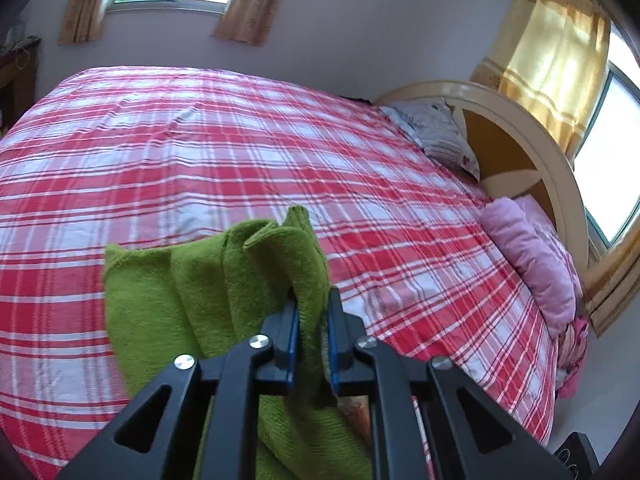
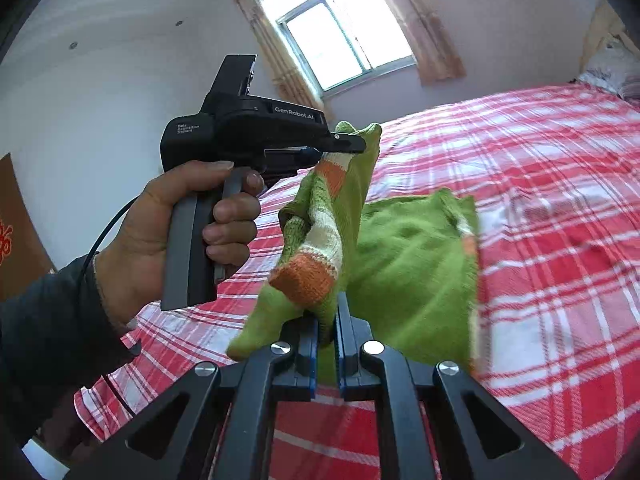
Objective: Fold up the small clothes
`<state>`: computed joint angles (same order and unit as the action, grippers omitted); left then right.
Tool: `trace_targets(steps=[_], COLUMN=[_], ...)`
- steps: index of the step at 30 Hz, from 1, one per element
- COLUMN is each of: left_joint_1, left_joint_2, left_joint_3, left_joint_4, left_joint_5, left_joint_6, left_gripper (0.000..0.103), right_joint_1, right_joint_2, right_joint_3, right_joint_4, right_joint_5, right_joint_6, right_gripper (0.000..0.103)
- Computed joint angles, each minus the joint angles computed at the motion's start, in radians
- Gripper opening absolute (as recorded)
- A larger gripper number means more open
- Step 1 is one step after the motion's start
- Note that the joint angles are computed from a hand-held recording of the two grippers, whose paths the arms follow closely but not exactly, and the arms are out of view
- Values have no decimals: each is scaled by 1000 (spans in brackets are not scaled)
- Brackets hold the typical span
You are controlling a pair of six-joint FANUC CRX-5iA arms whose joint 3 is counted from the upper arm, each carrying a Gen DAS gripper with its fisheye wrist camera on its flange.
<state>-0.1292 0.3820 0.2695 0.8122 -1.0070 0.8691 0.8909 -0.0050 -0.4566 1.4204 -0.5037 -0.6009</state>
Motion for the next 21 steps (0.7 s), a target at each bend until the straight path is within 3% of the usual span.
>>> trace_targets(steps=[9,12,16,17,18,20,21], left_joint_1=[-69,-88,-82,-75,-67,-47,-32], left_joint_2=[27,12,-32,-61,-90,-145,-174], left_joint_3=[8,-18,-62,-98,-134,-206,-252], left_joint_4=[-96,-86,-78,-74,-72,-70,-50], left_joint_5=[54,76,91,116,142,196,217], left_joint_6=[43,3,-56,-95,-127,-170,-214], left_gripper=[12,20,24,30,47,69,69], right_joint_1=[-37,-9,2,0,6,20,37], right_joint_2=[-34,-37,-43,-48,-51,-59,-61], right_joint_3=[-85,-82,-95,-103,-105,-111,-107], right_joint_4=[34,-37,-101,-90,-98,-114,-144], right_joint_5=[50,7,-2,2,-6,-32,-63], right_joint_6=[-163,-132,-132,-149,-148,-158,-149], right_gripper=[6,6,6,6,7,11,21])
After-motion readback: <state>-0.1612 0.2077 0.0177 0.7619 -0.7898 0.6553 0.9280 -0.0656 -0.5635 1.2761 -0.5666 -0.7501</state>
